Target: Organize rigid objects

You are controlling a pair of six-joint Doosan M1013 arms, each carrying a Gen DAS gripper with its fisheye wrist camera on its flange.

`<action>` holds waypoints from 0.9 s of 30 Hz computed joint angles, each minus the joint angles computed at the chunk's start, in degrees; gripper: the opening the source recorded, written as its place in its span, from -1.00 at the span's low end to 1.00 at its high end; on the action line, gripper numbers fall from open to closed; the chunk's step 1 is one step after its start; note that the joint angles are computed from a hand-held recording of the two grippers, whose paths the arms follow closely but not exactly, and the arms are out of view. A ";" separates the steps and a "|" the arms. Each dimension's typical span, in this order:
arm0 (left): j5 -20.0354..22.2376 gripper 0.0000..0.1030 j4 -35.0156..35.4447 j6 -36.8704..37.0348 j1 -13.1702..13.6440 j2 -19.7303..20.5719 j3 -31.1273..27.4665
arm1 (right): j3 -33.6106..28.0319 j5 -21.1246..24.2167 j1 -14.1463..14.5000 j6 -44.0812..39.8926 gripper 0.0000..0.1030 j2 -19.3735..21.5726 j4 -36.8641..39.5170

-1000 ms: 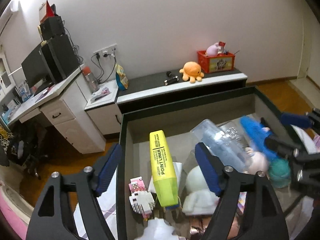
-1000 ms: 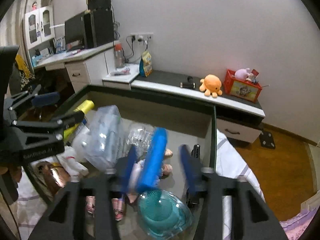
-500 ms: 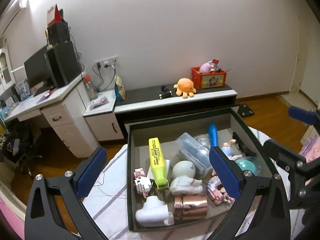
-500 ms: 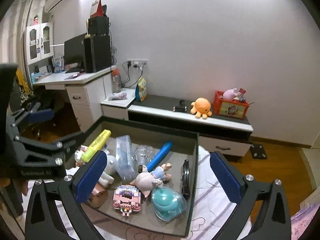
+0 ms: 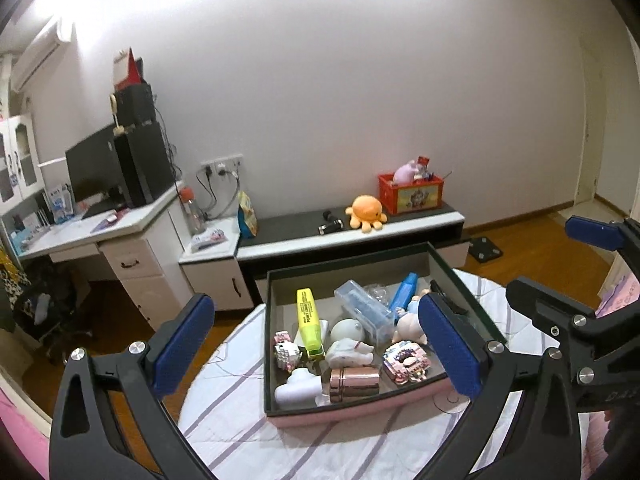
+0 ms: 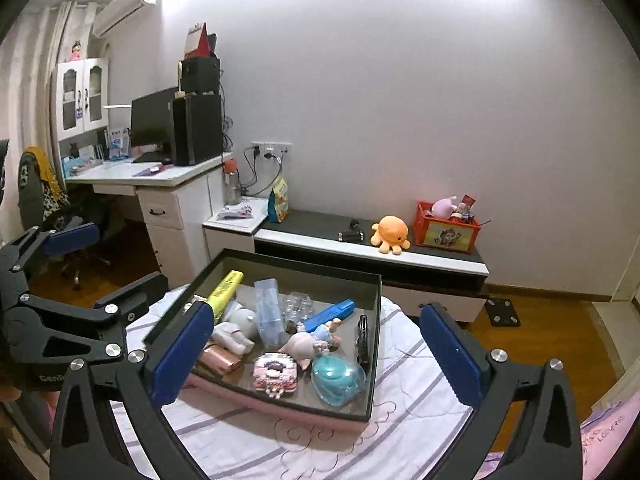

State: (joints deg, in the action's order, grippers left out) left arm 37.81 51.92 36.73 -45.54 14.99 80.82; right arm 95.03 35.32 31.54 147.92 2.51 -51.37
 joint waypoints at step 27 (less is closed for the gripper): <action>8.52 1.00 37.13 -31.16 -11.08 -14.05 9.34 | 2.48 11.09 15.21 20.63 1.00 -9.95 -30.26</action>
